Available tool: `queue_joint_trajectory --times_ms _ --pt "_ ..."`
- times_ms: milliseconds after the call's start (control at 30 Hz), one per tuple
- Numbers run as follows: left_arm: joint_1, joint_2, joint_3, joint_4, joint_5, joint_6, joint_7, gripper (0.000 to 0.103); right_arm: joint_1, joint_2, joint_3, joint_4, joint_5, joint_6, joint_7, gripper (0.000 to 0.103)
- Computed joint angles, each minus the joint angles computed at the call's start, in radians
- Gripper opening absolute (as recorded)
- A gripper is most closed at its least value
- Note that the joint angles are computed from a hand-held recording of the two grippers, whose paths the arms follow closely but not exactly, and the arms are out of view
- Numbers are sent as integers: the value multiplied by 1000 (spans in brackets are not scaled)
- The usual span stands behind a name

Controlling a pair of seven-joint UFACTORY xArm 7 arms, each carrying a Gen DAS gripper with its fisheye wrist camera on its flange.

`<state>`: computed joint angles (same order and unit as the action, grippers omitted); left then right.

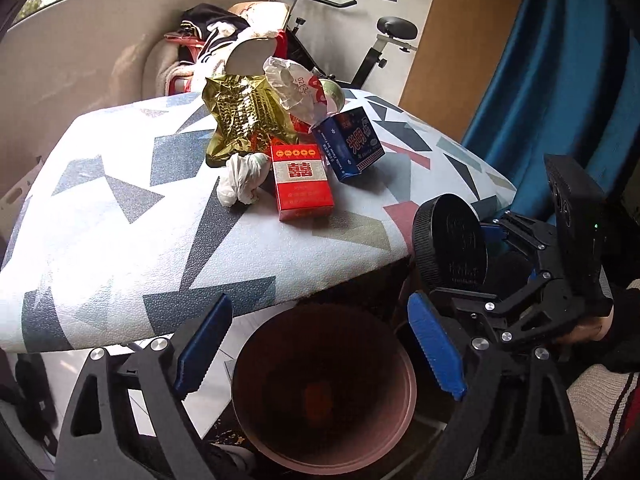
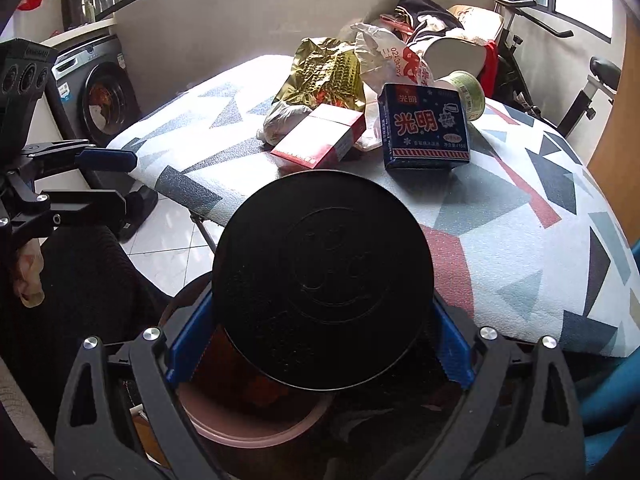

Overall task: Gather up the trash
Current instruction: 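Lower the orange net into the pink bin with the left tool while the right tool drops the lid in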

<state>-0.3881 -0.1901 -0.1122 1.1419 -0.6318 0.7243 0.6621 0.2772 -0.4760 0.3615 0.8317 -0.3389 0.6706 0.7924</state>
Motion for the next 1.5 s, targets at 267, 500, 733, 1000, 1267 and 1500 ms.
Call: queue_joint_trajectory --times_ms 267,500,733,1000,1267,1500 --pt "1 -65 36 -87 -52 -71 46 94 106 152 -47 94 102 10 -211 93" --pt "16 -48 43 -84 -46 -70 -22 94 141 254 -88 106 229 -50 -226 93" --pt "29 -28 34 -74 -13 -64 -71 94 169 319 -78 159 195 13 -243 93" --pt "35 -13 25 -64 16 -51 -97 94 182 328 -86 164 188 16 -230 93" --pt "33 -13 23 -67 18 -55 -99 94 180 318 -92 148 200 5 -241 94" --pt "36 -14 27 -68 10 -56 -100 94 171 301 -93 138 199 1 -229 97"
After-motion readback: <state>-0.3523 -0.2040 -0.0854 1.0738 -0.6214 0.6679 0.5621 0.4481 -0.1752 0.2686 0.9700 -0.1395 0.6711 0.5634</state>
